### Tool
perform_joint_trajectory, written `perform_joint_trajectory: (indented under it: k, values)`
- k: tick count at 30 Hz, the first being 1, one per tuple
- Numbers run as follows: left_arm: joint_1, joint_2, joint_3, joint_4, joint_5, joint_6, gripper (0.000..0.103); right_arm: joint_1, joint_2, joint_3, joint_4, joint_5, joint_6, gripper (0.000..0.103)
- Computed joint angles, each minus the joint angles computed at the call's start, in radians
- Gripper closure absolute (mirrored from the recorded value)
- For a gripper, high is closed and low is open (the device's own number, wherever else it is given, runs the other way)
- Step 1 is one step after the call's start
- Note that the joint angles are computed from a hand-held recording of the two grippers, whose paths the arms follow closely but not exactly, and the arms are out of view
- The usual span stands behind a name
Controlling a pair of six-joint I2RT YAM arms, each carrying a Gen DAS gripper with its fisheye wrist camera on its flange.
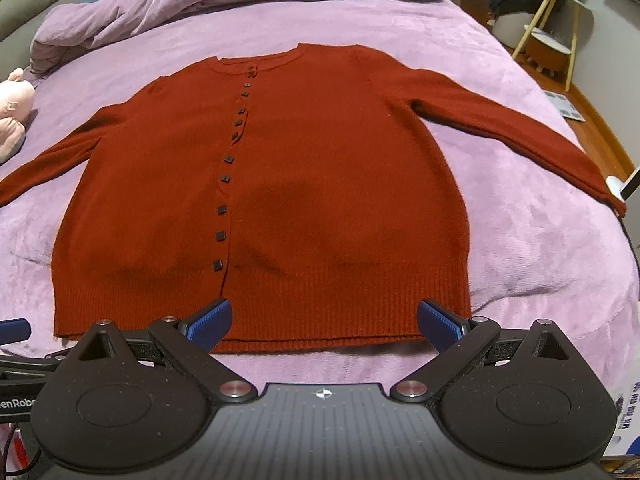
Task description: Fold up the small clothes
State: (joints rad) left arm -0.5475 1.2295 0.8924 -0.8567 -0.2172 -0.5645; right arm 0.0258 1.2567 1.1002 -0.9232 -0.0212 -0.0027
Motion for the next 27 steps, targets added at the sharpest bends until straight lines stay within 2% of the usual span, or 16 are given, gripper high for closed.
perform_joint_trajectory:
  k: [2,4,6,8,10,12,13,15,19,21,23,24,25,27]
  values:
    - [0.016,-0.013,-0.014,0.029,0.027,0.011,0.0,-0.023,0.001,-0.004,0.011,-0.042,-0.011,0.004]
    - [0.044,-0.043,-0.041,0.085,0.068,0.025,0.0,-0.081,-0.008,-0.026,0.05,-0.14,-0.038,0.004]
    - [0.066,-0.07,-0.064,0.144,0.093,0.032,0.0,-0.164,-0.038,-0.081,0.155,-0.249,-0.062,0.004]
    - [0.084,-0.075,-0.077,0.203,0.091,0.043,0.0,-0.258,-0.088,-0.173,0.337,-0.325,-0.054,0.004]
    - [0.097,-0.057,-0.081,0.257,0.065,0.055,0.0,-0.369,-0.125,-0.296,0.611,-0.387,-0.023,0.004]
    - [0.108,-0.028,-0.088,0.326,0.04,0.055,0.0,-0.456,-0.072,-0.346,0.825,-0.405,0.009,0.004]
    - [0.124,-0.022,-0.104,0.384,0.054,0.063,0.0,-0.496,-0.005,-0.318,0.865,-0.398,0.015,0.004]
    - [0.178,0.015,-0.107,0.462,0.127,0.063,0.0,-0.568,0.141,-0.239,0.907,-0.388,0.063,0.004]
    - [0.198,0.156,-0.006,0.442,0.141,0.046,0.0,-0.72,0.468,0.021,0.863,-0.406,0.238,0.005]
    - [0.186,0.208,0.028,0.447,0.116,0.037,0.0,-0.781,0.606,0.137,0.855,-0.411,0.368,0.016]
    - [0.179,0.235,0.043,0.456,0.107,0.036,0.0,-0.826,0.729,0.258,0.821,-0.41,0.489,0.04]
    - [0.174,0.264,0.062,0.456,0.102,0.034,0.0,-0.844,0.794,0.329,0.784,-0.407,0.549,0.046]
    - [0.172,0.279,0.072,0.452,0.097,0.035,0.0,-0.849,0.84,0.353,0.788,-0.398,0.589,0.057]
    - [0.165,0.313,0.092,0.442,0.087,0.038,0.0,-0.859,0.921,0.416,0.808,-0.42,0.665,0.059]
